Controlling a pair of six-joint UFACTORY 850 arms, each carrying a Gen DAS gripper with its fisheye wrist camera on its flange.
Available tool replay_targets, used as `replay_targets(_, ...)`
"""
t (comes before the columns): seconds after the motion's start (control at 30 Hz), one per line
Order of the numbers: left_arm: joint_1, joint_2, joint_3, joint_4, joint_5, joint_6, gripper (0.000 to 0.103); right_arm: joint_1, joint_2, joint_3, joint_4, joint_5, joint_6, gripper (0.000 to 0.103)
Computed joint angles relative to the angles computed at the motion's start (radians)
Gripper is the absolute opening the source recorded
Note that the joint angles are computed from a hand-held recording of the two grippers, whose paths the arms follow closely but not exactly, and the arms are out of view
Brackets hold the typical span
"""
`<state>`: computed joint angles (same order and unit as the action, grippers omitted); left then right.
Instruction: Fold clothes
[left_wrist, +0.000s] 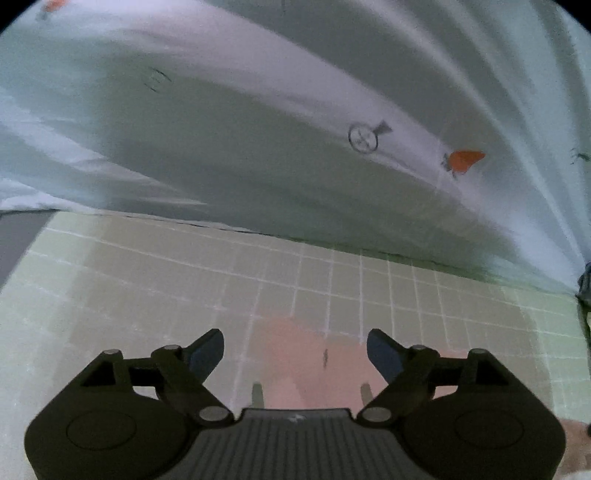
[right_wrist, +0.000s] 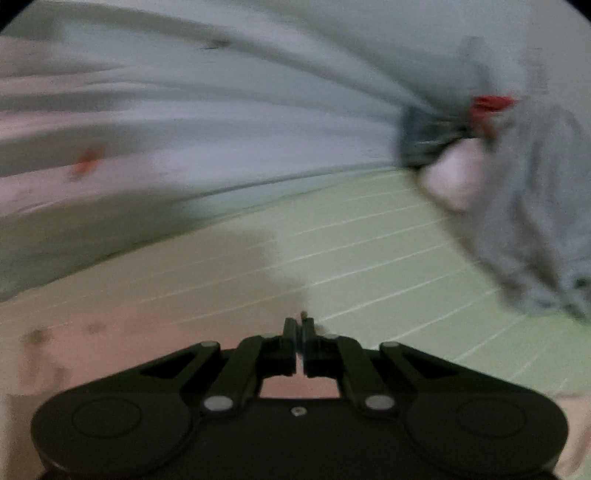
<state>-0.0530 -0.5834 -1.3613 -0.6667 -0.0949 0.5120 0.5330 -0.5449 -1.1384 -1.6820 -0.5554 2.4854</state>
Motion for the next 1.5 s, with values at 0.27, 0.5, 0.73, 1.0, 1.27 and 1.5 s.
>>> replay_targets(0.27, 0.007, 0.219, 0.286, -0.24, -0.045, 0.252, 0.09, 0.105, -0.047, 0.0, -0.104, 0.28, 0.13, 0.008)
replay_targets(0.5, -0.052, 0.28, 0.379, -0.25, -0.077, 0.288, 0.09, 0.128, 0.089, 0.164, -0.234, 0.103, 0.311, 0.09)
replay_targets(0.73, -0.159, 0.216, 0.347, -0.302, -0.071, 0.325, 0.091, 0.133, 0.157, 0.292, 0.113, -0.116, -0.051, 0.103)
replay_targets(1.0, -0.283, 0.115, 0.275, -0.28, -0.035, 0.401, 0.096, -0.014, 0.135, 0.372, -0.032, -0.139, 0.11, 0.103)
replay_targets(1.27, -0.333, -0.006, 0.166, 0.118, -0.067, -0.014, 0.045, -0.048, 0.107, 0.375, -0.148, -0.114, 0.203, 0.103)
replay_targets(1.5, -0.329, 0.038, 0.222, -0.033, -0.042, 0.127, 0.003, -0.024, 0.116, 0.365, -0.054, -0.112, 0.115, 0.103)
